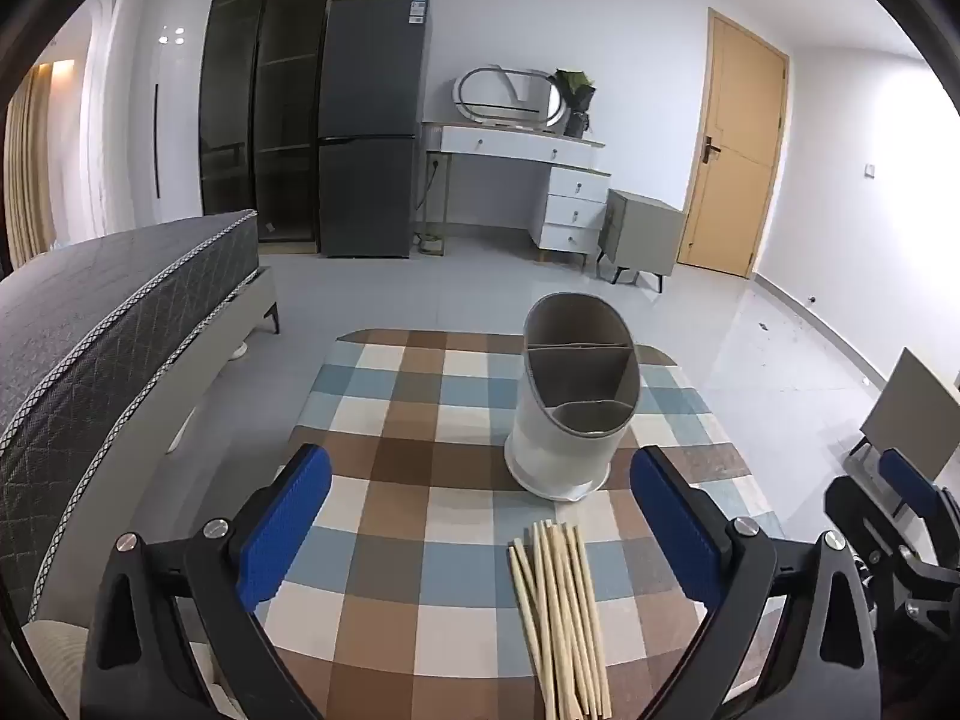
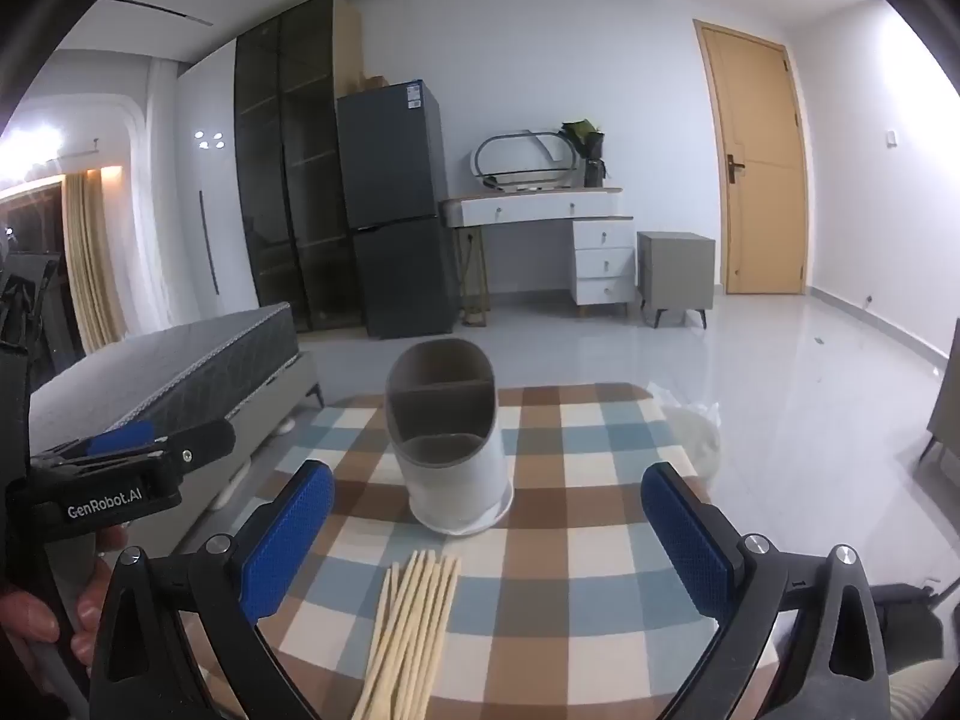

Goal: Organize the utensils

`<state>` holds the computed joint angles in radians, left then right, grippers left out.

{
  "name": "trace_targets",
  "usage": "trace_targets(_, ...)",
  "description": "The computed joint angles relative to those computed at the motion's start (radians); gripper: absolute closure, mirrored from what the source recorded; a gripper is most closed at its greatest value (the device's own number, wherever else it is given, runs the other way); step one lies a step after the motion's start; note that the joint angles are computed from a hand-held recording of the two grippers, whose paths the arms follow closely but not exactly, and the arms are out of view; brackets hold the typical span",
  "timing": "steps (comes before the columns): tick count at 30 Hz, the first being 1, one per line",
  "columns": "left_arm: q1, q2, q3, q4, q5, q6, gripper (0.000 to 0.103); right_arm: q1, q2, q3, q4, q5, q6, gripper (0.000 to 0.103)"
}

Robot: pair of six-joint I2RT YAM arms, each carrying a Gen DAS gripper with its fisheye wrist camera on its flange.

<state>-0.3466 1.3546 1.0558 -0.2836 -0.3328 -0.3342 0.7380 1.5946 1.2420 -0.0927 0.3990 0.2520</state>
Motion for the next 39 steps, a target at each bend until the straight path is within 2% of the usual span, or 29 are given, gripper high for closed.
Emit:
trace_targets(4, -0.011, -0.015, -0.014, 0.004, 0.001, -0.004, 0.006, 0.002, 0.001, 0.001, 0.000, 0.005, -0.001, 0.000)
trace_targets(5, 0.014, -0.011, -0.015, 0.008, 0.035, -0.021, 0.006, 0.003, 0.001, 0.002, 0.001, 0.007, -0.002, 0.000)
trace_targets(9, -0.007, 0.002, -0.007, 0.004, 0.005, -0.016, 0.006, -0.016, -0.014, -0.016, 0.016, -0.004, -0.010, 0.000)
trace_targets(11, 0.010, 0.005, 0.007, -0.015, 0.026, -0.011, 0.006, -0.019, -0.019, -0.015, 0.010, -0.008, -0.013, 0.000)
trace_targets(39, 0.007, 0.004, 0.001, -0.011, 0.021, -0.017, 0.006, 0.003, -0.015, -0.010, -0.007, 0.024, -0.009, 0.000)
